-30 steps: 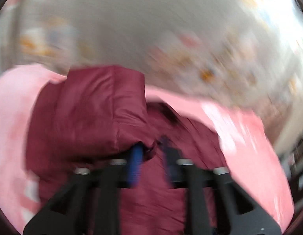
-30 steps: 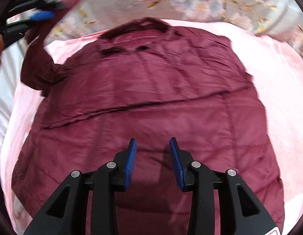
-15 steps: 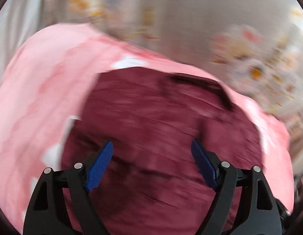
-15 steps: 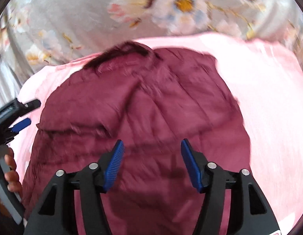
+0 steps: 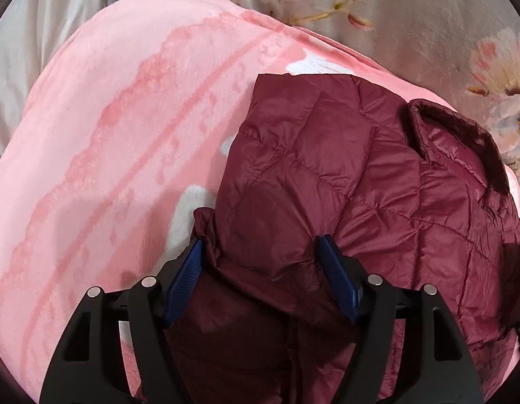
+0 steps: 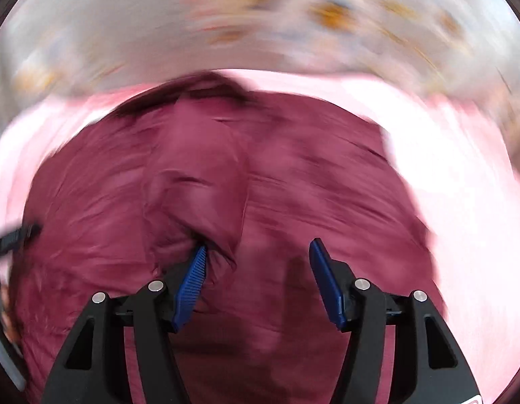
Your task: Fold large clothes
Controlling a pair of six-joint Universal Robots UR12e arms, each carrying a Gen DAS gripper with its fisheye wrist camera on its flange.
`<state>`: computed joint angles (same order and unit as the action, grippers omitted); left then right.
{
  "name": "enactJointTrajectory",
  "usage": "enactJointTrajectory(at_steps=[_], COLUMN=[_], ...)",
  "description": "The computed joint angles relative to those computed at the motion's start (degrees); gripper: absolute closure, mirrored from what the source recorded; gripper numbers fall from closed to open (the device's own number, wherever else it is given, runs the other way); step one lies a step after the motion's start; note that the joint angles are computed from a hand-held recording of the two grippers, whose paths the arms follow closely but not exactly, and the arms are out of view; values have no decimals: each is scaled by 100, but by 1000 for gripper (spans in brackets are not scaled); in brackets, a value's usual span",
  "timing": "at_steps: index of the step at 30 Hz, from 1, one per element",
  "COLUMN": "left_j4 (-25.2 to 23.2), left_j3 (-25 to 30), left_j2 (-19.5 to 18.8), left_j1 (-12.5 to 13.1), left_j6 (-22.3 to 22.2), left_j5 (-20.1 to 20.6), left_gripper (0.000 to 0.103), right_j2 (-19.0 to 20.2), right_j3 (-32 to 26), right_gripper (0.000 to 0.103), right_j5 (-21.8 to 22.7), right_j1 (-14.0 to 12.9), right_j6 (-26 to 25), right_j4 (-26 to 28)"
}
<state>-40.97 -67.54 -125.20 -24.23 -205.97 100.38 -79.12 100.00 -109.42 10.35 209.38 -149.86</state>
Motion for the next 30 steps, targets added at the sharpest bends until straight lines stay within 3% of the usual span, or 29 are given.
enactJointTrajectory(at_steps=[3,9,13,15,17,21,23,25,26,27,28,29,30], left_j4=[12,633,316,168,329,366,227,143,188,203,230,320,416], left_j3=[-29,-397,-227,-239,-336,-292,-171,-117,-132,-141,-170,-225,-289], left_j2=[42,376,258,217,237,212,143,115,119,128,155,205,261], left_j1=[-7,109,143,257,324,303,272,267,273,278,284,289,293], left_j6=[-115,-590,-702,-1116,-1388,-1383,-1377,-1316,-1299,-1277,-1232,-1165,-1119], left_j5=[-62,-1154,-1218,-1564,-1706,-1519,-1419,-1347,-1393,-1412,-1403,-1388,-1356], left_gripper=[37,36,36,39,42,43,53,73,78,91,98,98,100], right_j2=[-414,-503,-240,-218,-312,-455,-368,-267,-187,-170,-134,-132,-173], right_j3=[499,573,355,372,492,583,422,306,246,261,241,248,304], right_gripper=[41,40,40,40,40,40,40,40,46,66,77,93,96], right_j5=[256,1305,1905,2060,2036,1825,1664,1573,1628,1682,1739,1860,2076], right_j1=[-313,-639,-664,-641,-629,-605,-564,-546,-557,-577,-582,-604,-643], right_j6=[834,733,762,829,981,1057,830,818,902,920,865,798,784], right_j4=[-115,-555,-367,-452,-723,-1018,-680,-315,-93,-41,-29,-73,-251])
